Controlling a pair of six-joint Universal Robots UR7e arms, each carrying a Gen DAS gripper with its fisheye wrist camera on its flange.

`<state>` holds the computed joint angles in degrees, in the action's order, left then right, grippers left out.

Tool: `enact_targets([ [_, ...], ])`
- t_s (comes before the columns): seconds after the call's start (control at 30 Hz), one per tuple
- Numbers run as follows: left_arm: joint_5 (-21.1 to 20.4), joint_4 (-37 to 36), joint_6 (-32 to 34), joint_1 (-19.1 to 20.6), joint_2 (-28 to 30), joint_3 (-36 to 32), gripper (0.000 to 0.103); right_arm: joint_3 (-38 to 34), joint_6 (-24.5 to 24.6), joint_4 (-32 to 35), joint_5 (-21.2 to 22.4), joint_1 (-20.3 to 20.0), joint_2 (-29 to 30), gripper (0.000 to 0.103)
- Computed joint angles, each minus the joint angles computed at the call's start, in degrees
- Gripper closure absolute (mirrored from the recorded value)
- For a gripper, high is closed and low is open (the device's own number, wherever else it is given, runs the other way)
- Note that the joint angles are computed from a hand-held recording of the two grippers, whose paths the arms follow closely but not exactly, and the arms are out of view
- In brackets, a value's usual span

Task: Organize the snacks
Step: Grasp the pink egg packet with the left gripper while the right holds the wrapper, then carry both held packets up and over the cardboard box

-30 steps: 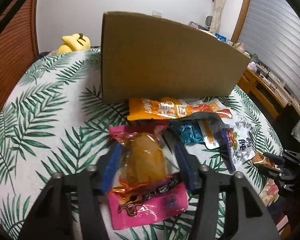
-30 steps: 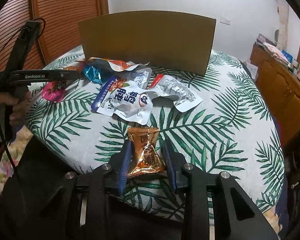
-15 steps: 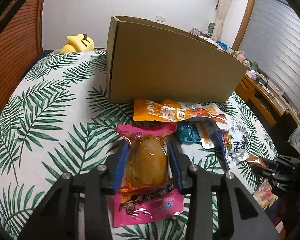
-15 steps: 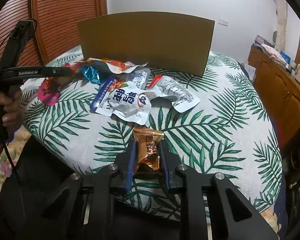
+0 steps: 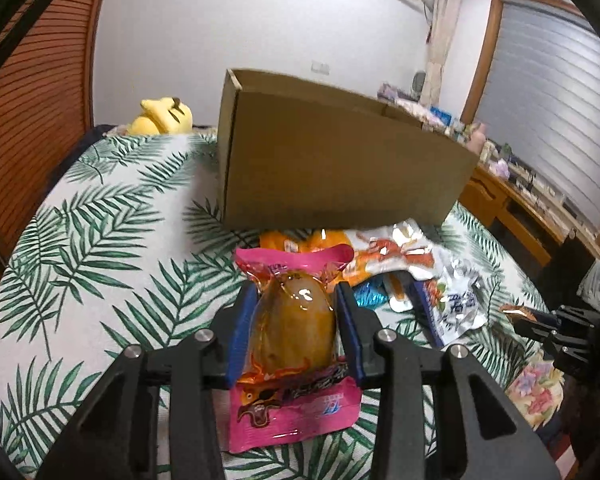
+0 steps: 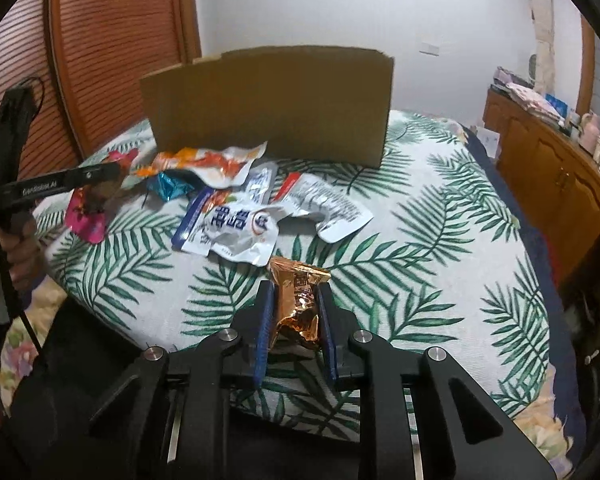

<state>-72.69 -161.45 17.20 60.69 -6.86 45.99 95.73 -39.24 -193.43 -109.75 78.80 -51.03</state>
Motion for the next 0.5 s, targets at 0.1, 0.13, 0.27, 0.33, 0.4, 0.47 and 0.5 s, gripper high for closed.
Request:
enact_targets([
  [0.1,-0.21,-2.48,-0.02,-0.28,-0.75,1.51,0.065,0.15,0.37,-0.54,0.52,-0.01,-0.27,0.083],
  [0.13,-0.25,-2.94,0.18,-0.38,-0.97,1.88,0.066,0.17,0.4,-0.76,0.59,0.01,-0.27,0.083],
  [0.27,-0.4,-3.72,0.56,-0.69,-1.51,2.5,0.066,0.19,0.59,-1.07,1.0,-0.03,-0.3,0.083],
  [0.33,-0.55,-4.37,0.54,-0.8,-1.8,2.99,0.065,0.12,0.73,-1.23,1.25,-0.01,-0.31,0.083],
  [0.4,-0.96,-4.68,0.53,-0.88,-2.06,3.34,0.065,-0.04,0.81,-1.26,1.42,0.04,-0.33,0.083],
  [0.47,-1.21,-5.03,0.62,-1.03,-2.22,3.64,0.065,-0.17,0.99,-1.18,1.63,0.1,-0.43,0.083],
  [0.5,-1.3,-5.18,0.7,-1.14,-2.25,3.76,0.065,-0.07,1.01,-1.28,1.81,0.09,-0.58,0.083],
])
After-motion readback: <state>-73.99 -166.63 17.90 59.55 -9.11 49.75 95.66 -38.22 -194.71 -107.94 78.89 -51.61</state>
